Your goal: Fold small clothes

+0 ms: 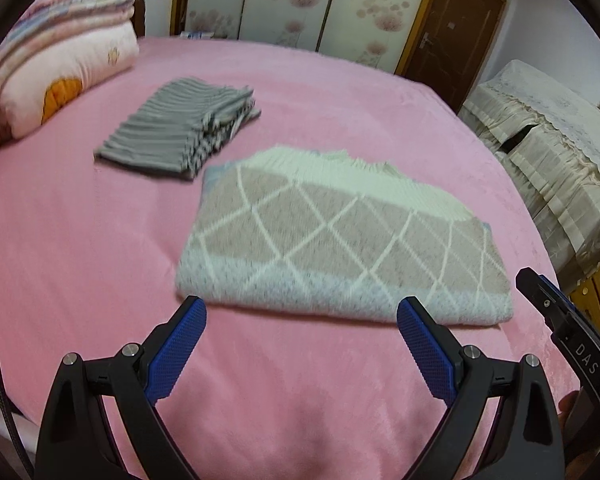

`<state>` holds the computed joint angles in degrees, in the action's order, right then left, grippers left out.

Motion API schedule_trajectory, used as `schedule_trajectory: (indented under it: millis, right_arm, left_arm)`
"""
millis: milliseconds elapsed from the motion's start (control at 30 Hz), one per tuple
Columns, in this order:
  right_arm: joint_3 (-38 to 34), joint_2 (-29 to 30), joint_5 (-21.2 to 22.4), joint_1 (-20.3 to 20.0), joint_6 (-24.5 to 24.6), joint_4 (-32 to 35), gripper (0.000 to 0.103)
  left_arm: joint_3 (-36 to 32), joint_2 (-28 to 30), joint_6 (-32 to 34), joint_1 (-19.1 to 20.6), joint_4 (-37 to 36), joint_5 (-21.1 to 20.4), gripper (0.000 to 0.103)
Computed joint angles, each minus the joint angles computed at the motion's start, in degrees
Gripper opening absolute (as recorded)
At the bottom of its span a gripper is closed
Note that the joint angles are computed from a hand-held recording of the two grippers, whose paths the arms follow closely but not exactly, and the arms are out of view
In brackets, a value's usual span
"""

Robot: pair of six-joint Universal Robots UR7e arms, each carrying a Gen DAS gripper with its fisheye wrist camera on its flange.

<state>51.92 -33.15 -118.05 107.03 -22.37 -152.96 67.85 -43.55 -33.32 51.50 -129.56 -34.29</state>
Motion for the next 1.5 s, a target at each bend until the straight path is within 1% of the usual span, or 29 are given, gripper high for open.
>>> schedule_trajectory:
  millis: [67, 233, 367, 500, 567, 600, 700, 767, 900, 1033, 1167, 1267, 1367, 1433, 1467, 1500]
  right_arm:
    - [0.3, 0.1, 0.1, -0.3, 0.7, 0.8, 0.040]
    - [2.3, 0.0, -0.3, -0.9, 0.3, -0.2, 0.040]
    - [2.7, 0.4, -1.2, -1.4, 0.9, 0.8, 0.040]
    - [3.0, 0.9, -1.3, -1.9, 0.9, 1.2, 0.040]
    - [3.2, 1.1, -1.2, -2.1, 1.0, 1.2, 0.040]
    - [3.1, 1.3, -0.9, -2.2, 1.0, 1.3, 0.040]
    - [2.8, 1.9, -0.2, -2.5, 0.6, 1.3, 0.040]
    - [2.3, 2.4, 0.2, -2.6, 0.1, 1.3, 0.040]
    - [1.0, 3.5, 1.1, -2.7, -0.8, 1.1, 0.040]
    - [-1.0, 5.0, 1.3, -2.7, -1.9, 1.4, 0.040]
    - [-3.0, 6.4, 1.6, -2.7, -2.8, 1.5, 0.040]
    - [-5.5, 7.8, 1.6, -2.8, -3.3, 2.0, 0.039]
    - [-9.1, 9.8, 1.9, -2.9, -3.6, 3.3, 0.033]
    - [-12.6, 11.5, 2.3, -2.9, -3.9, 4.6, 0.026]
    - [-15.1, 12.8, 2.4, -2.9, -4.1, 5.8, 0.024]
    - [-17.2, 13.8, 2.3, -2.9, -4.2, 6.8, 0.022]
  left_arm:
    - [1.2, -0.4, -1.1, 0.7, -0.6, -1.5, 0.096]
    - [4.2, -1.3, -3.8, 2.9, -2.6, -4.8, 0.096]
    - [7.0, -2.6, -5.8, 5.0, -7.4, -10.1, 0.096]
    - [11.1, -3.8, -8.6, 7.8, -15.8, -17.2, 0.096]
    - [11.9, -3.7, -9.6, 8.8, -18.4, -19.3, 0.096]
    - [12.8, -3.6, -9.6, 9.6, -21.8, -20.9, 0.096]
    - [14.6, -3.1, -8.4, 10.8, -30.0, -23.1, 0.096]
    - [14.5, -2.0, -6.4, 11.6, -35.0, -24.4, 0.096]
    - [12.5, 0.8, -2.7, 13.0, -41.8, -26.7, 0.096]
    - [9.3, 3.7, 0.1, 13.9, -44.2, -26.9, 0.096]
    - [5.7, 5.6, 2.2, 14.6, -44.9, -27.6, 0.096]
    - [2.4, 7.2, 1.6, 15.5, -44.8, -28.4, 0.096]
    - [-0.4, 8.5, 0.8, 16.2, -44.2, -28.7, 0.096]
    - [-2.9, 9.4, -0.1, 16.4, -41.6, -28.1, 0.096]
    - [-4.5, 9.9, -0.5, 16.5, -39.8, -27.4, 0.095]
    - [-5.9, 10.4, -1.0, 16.4, -37.9, -26.4, 0.091]
